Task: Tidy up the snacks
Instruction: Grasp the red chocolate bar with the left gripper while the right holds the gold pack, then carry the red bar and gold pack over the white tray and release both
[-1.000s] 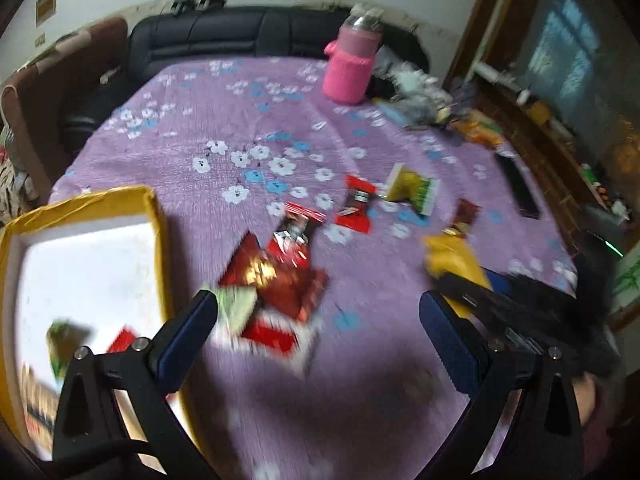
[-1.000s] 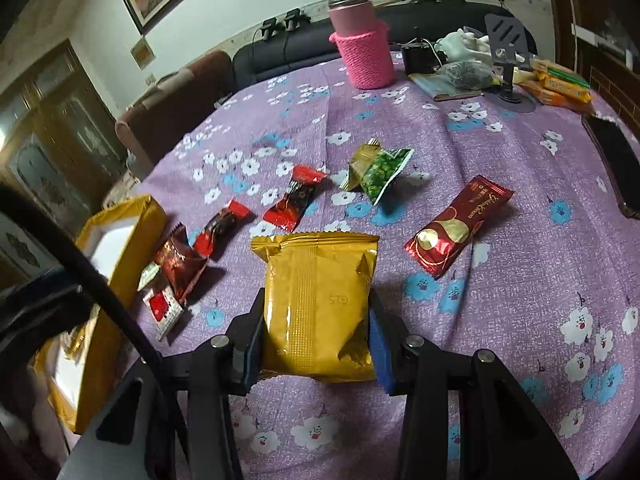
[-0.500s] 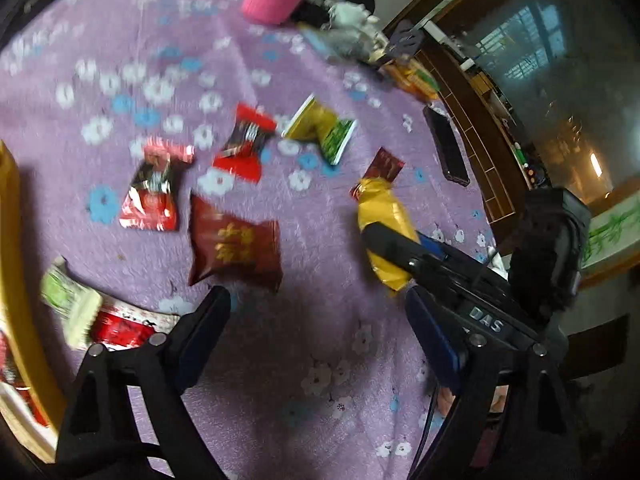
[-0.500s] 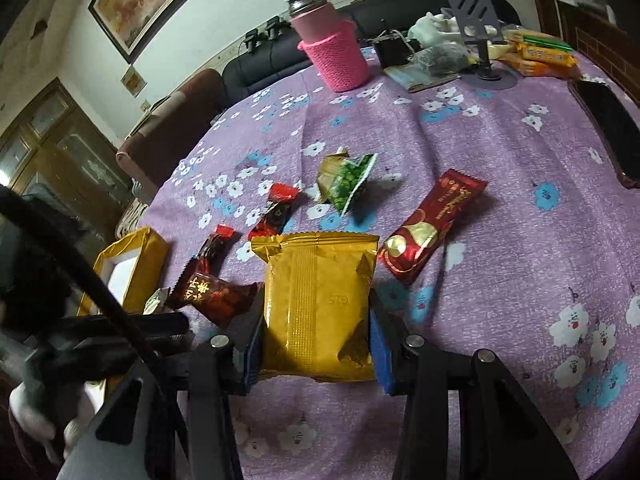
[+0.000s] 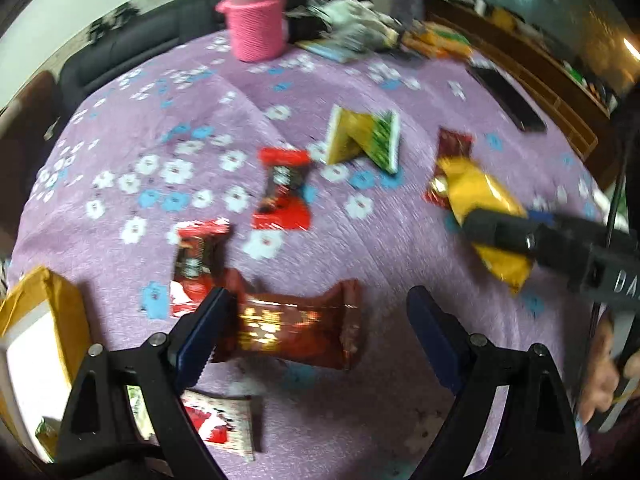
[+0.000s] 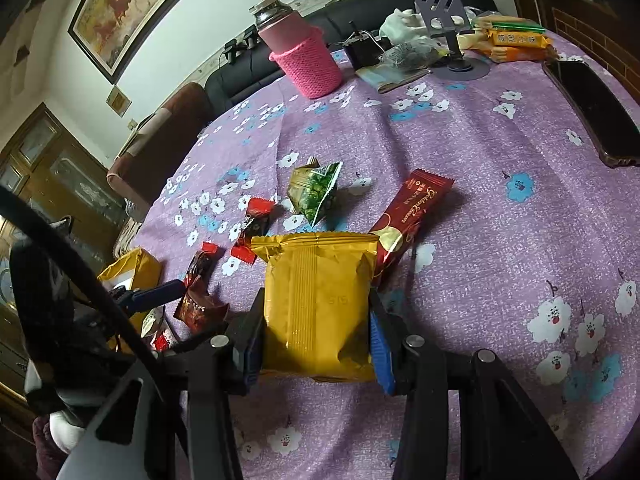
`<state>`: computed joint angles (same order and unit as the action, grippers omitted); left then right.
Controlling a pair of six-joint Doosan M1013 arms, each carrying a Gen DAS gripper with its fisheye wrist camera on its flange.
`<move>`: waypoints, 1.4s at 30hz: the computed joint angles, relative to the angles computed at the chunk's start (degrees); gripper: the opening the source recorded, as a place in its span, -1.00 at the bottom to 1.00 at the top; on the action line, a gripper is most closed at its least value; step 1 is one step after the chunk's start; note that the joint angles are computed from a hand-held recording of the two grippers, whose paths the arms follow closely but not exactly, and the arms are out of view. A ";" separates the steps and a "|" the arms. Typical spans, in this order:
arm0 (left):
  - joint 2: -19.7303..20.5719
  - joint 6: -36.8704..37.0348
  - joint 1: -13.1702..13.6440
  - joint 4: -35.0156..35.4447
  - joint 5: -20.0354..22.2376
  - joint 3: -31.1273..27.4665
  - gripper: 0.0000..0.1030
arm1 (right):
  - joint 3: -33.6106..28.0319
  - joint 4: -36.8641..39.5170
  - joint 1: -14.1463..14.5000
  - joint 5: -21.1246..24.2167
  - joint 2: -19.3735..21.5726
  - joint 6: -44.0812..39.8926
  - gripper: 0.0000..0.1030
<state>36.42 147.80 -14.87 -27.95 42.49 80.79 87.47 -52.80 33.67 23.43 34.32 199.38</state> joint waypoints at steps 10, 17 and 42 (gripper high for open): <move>-0.52 -3.24 -0.27 3.47 -3.20 1.42 -0.32 | -0.57 1.38 0.19 1.18 0.30 -2.39 -0.14; -2.72 2.76 1.16 -5.27 -2.42 3.98 -0.36 | -0.95 1.06 0.35 1.90 0.48 -3.02 -0.14; -8.00 0.97 15.45 -19.82 -5.16 8.53 -0.35 | -8.63 -10.90 4.60 1.34 2.93 -5.75 -0.15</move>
